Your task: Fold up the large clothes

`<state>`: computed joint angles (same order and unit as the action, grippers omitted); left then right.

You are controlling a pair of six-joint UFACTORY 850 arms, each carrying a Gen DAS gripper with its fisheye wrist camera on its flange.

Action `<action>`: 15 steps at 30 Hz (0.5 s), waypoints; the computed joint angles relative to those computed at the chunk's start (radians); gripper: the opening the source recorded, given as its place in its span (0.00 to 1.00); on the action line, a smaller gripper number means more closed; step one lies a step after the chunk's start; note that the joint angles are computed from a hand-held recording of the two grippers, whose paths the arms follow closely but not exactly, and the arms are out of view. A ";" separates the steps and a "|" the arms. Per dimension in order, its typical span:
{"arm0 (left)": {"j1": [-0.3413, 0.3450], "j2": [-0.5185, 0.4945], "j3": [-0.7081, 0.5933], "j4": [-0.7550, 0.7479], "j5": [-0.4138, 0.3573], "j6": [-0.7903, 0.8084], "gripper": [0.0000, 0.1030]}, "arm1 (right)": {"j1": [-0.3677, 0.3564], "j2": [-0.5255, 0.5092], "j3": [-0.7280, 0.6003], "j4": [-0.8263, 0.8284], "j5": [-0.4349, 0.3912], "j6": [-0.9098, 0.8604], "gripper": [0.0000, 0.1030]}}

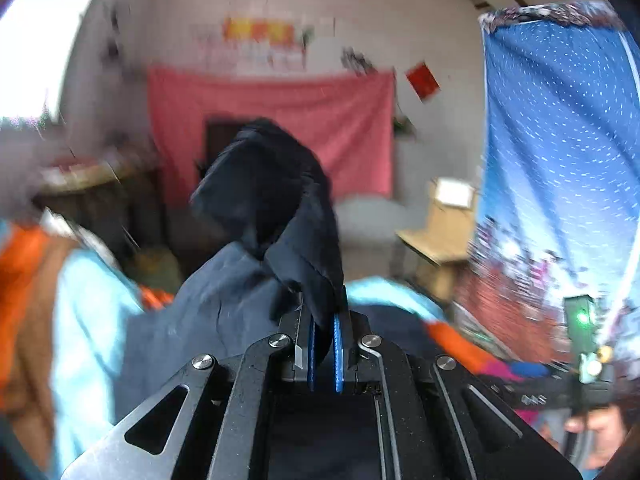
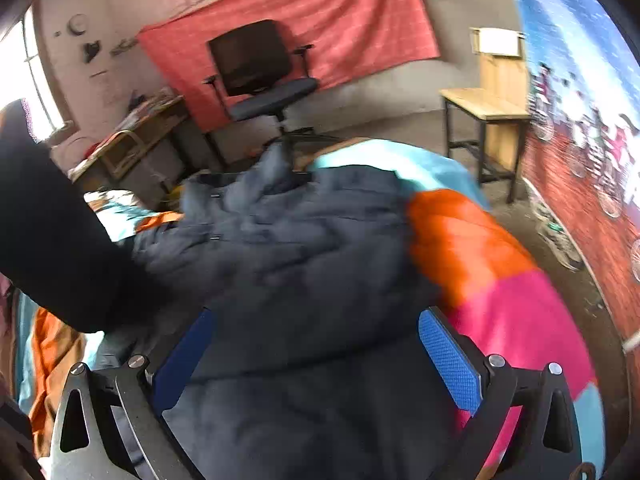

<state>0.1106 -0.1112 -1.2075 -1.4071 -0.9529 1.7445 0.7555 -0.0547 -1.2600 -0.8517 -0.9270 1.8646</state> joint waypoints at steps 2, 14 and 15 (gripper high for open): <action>-0.040 -0.012 -0.005 0.074 0.018 -0.062 0.05 | 0.000 0.026 0.029 0.022 -0.036 -0.015 1.00; -0.087 -0.038 0.037 0.309 -0.046 -0.203 0.47 | 0.009 0.094 0.144 -0.003 -0.097 -0.052 1.00; -0.079 -0.036 0.043 0.298 -0.067 -0.183 0.53 | 0.005 0.093 0.147 -0.005 -0.081 -0.063 1.00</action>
